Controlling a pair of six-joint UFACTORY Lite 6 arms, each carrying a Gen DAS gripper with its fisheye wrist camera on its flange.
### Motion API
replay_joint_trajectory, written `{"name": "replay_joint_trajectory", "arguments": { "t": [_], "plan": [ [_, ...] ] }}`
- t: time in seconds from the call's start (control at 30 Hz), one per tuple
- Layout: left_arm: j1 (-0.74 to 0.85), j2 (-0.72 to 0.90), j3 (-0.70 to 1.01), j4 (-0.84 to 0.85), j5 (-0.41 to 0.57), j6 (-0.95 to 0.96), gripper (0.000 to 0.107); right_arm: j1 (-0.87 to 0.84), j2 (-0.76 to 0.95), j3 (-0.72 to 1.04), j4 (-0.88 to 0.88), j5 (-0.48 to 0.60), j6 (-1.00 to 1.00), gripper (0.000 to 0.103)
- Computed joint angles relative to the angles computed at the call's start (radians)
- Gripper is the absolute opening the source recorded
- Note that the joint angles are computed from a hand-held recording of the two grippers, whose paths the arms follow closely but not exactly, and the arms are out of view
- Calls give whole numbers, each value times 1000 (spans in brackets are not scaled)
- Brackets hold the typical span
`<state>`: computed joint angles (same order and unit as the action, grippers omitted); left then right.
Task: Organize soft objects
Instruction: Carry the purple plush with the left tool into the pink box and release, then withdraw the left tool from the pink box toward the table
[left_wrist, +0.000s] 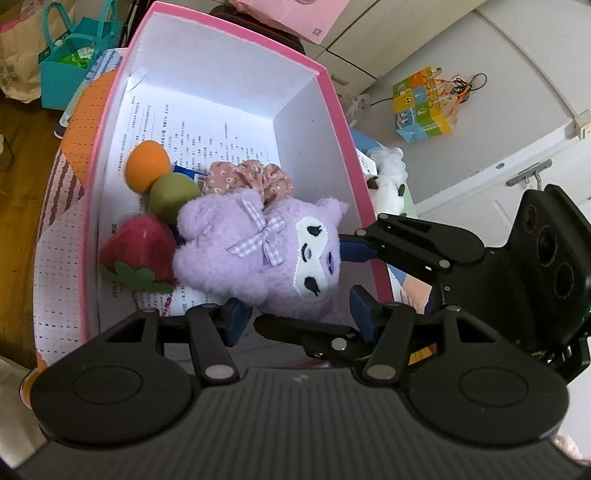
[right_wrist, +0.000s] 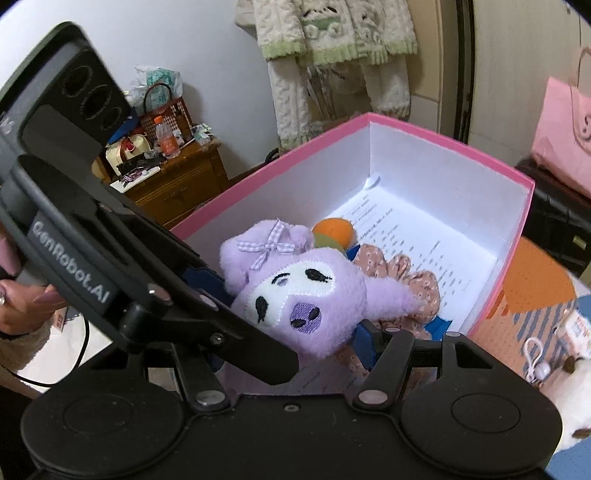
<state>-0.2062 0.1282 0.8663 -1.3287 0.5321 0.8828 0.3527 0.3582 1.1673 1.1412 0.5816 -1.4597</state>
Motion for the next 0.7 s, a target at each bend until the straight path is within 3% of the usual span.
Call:
{"name": "replay_joint_trajectory", "arguments": {
  "t": [0.2, 0.47, 0.7],
  "plan": [
    [-3, -83, -52, 17, -4, -10, 64, -2, -14, 10, -80, -14, 92, 80],
    [-43, -274, -123, 100, -42, -107, 65, -40, -187, -144, -52, -55, 61, 80],
    [-155, -446, -141, 369, -123, -400, 66, -177, -434, -315, -19, -14, -21, 80]
  ]
}}
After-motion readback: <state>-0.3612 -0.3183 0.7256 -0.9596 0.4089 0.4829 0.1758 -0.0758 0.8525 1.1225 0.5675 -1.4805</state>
